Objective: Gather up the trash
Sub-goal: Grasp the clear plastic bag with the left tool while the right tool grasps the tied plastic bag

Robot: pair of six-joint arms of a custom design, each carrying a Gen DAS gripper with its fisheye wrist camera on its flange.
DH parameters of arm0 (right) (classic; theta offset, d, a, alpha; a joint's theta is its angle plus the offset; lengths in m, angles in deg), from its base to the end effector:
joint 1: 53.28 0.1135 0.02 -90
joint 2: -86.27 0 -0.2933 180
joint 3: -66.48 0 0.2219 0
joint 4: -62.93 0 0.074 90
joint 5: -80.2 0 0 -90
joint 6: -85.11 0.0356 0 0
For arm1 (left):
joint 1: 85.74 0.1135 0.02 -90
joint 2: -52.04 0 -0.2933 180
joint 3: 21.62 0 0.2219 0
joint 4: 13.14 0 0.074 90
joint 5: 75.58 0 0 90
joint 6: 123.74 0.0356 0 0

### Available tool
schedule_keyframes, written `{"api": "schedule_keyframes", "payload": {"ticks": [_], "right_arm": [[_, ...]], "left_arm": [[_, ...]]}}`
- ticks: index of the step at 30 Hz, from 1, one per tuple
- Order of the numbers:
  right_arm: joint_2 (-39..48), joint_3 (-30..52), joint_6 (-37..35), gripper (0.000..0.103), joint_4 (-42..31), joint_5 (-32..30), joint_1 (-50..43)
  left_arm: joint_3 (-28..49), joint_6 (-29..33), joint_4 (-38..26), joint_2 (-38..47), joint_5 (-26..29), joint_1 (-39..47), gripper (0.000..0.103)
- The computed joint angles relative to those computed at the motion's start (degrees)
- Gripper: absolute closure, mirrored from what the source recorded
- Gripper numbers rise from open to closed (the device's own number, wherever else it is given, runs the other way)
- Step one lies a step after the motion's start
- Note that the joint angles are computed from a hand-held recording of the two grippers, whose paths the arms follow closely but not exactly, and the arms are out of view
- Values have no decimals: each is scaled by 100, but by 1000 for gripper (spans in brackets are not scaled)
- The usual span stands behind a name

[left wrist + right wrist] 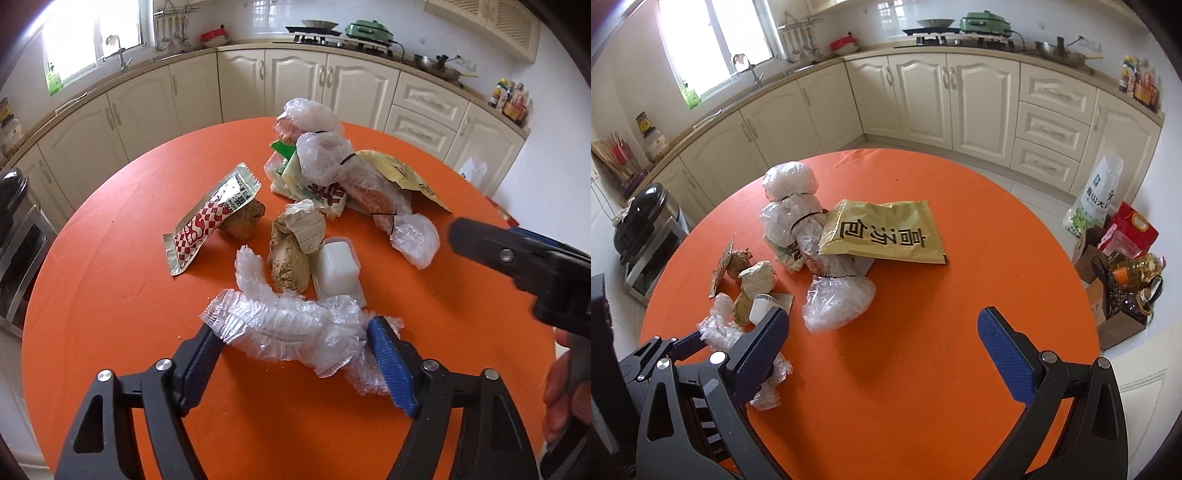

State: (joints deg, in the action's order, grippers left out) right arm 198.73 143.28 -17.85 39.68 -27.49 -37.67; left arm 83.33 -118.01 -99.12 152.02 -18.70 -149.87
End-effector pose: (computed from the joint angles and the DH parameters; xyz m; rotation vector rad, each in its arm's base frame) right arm 0.3516 0.1095 0.1628 -0.7439 2.4697 0.4175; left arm 0.1519 -0.2688 0.3190 -0.5034 2.4947 0.0135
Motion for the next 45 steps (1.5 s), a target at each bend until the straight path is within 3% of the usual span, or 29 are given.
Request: {"api": "schedule_keyframes", "payload": {"ticks": [7, 8, 10, 18, 20, 23, 25, 27, 28, 34, 45], "right_arm": [[842, 597, 5, 25, 30, 273, 550], [855, 562, -3, 33, 177, 365, 613], [925, 678, 19, 37, 139, 385, 689], [1256, 1165, -78, 37, 108, 674, 935], [1284, 1188, -141, 55, 146, 701, 966], [1204, 1153, -79, 65, -5, 291, 829], [1101, 1005, -74, 66, -32, 129, 770], [996, 845, 0, 66, -79, -162, 656], [929, 743, 38, 66, -87, -303, 612], [440, 118, 156, 67, -187, -1141, 184], [-917, -740, -92, 67, -422, -1818, -542]], "left_arm": [[-1055, 903, 846, -1044, 273, 842, 65], [-1236, 1056, 1006, -1214, 383, 959, 67], [-1450, 1122, 1116, -1405, 417, 1017, 69], [-1833, 1380, 1305, -1708, 509, 1298, 69], [-2141, 1549, 1694, -1917, 641, 1473, 71], [-2438, 1642, 1970, -2144, 617, 1488, 81], [-2670, 1507, 1944, -2368, 486, 1294, 83], [-2780, 999, 1727, -2469, 135, 799, 83], [-2743, 744, 1542, -2457, 207, 528, 83], [-2657, 932, 1761, -2320, 95, 661, 84], [-1695, 382, 441, -2072, -970, -278, 84]]}}
